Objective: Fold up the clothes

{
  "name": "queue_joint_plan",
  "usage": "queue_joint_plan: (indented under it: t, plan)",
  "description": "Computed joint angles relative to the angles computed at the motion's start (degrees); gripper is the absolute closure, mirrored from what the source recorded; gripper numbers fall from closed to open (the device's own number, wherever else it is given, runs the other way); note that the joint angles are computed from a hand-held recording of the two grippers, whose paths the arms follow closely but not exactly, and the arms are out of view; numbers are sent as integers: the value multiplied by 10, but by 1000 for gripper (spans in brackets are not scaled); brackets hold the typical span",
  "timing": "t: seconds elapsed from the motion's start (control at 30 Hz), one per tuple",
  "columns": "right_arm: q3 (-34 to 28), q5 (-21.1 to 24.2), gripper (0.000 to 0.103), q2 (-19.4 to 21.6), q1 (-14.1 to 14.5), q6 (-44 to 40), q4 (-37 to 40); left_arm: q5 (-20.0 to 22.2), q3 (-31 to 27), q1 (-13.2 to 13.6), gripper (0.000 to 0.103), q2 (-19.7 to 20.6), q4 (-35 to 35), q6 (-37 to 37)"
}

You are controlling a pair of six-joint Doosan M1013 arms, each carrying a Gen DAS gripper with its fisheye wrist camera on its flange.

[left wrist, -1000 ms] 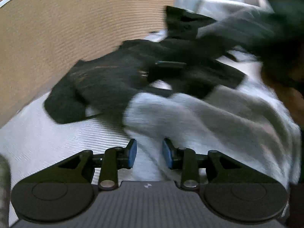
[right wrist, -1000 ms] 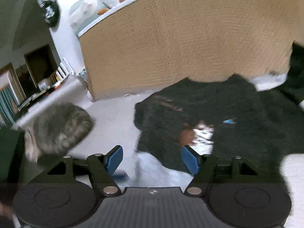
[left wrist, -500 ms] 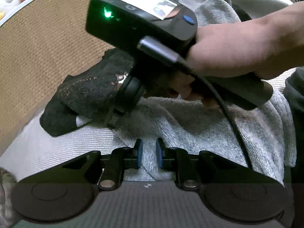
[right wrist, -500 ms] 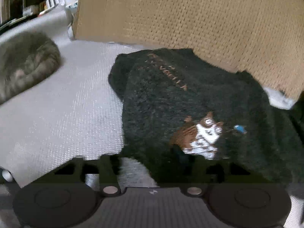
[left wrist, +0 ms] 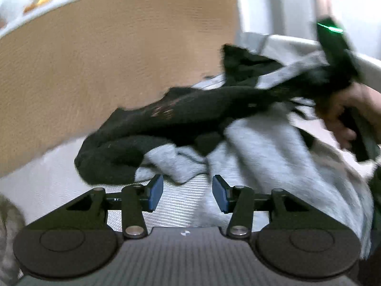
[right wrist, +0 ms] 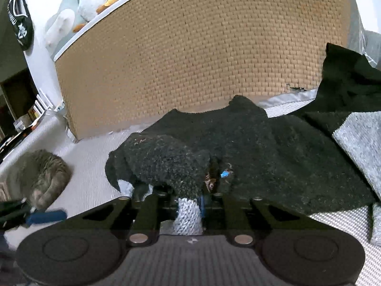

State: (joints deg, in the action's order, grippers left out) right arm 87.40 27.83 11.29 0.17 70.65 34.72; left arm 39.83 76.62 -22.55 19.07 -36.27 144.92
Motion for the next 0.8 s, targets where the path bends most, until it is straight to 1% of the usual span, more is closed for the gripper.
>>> queue_joint_plan:
  t: [0.1, 0.2, 0.27, 0.37, 0.47, 0.5, 0.6, 0.63, 0.67, 0.7, 0.73, 0.77, 0.8]
  plan:
    - [2, -7, 88, 3, -1, -12, 19, 19, -37, -1, 53, 28, 36, -100]
    - [9, -14, 88, 4, -1, -18, 34, 39, -69, 1, 53, 55, 35, -166]
    - [17, -18, 88, 0, -2, -26, 48, 43, -78, -1, 51, 63, 33, -184]
    - [26, -22, 88, 1, -6, -48, 68, 33, -87, -6, 51, 74, 38, -191]
    - [42, -42, 87, -1, -4, -86, 67, 23, -89, -10, 50, 77, 47, -207]
    - [51, -49, 86, -2, -6, -107, 94, 20, -91, -12, 50, 79, 60, -219]
    - [75, -62, 85, -5, -14, -186, 211, 13, -96, -18, 50, 84, 98, -255]
    - [78, -64, 85, -6, -15, -200, 229, 12, -99, -22, 51, 86, 125, -281]
    - [80, -66, 85, -6, -15, -209, 234, 12, -105, -26, 51, 90, 159, -315]
    - [80, -68, 84, -6, -14, -215, 235, 14, -109, -28, 52, 93, 178, -334]
    - [80, -69, 84, -6, -14, -220, 237, 15, -110, -27, 60, 95, 173, -330]
    - [81, -68, 84, -6, -15, -223, 241, 16, -110, -25, 79, 95, 160, -315]
    - [81, -67, 84, -6, -15, -225, 246, 7, -105, -26, 86, 93, 163, -304]
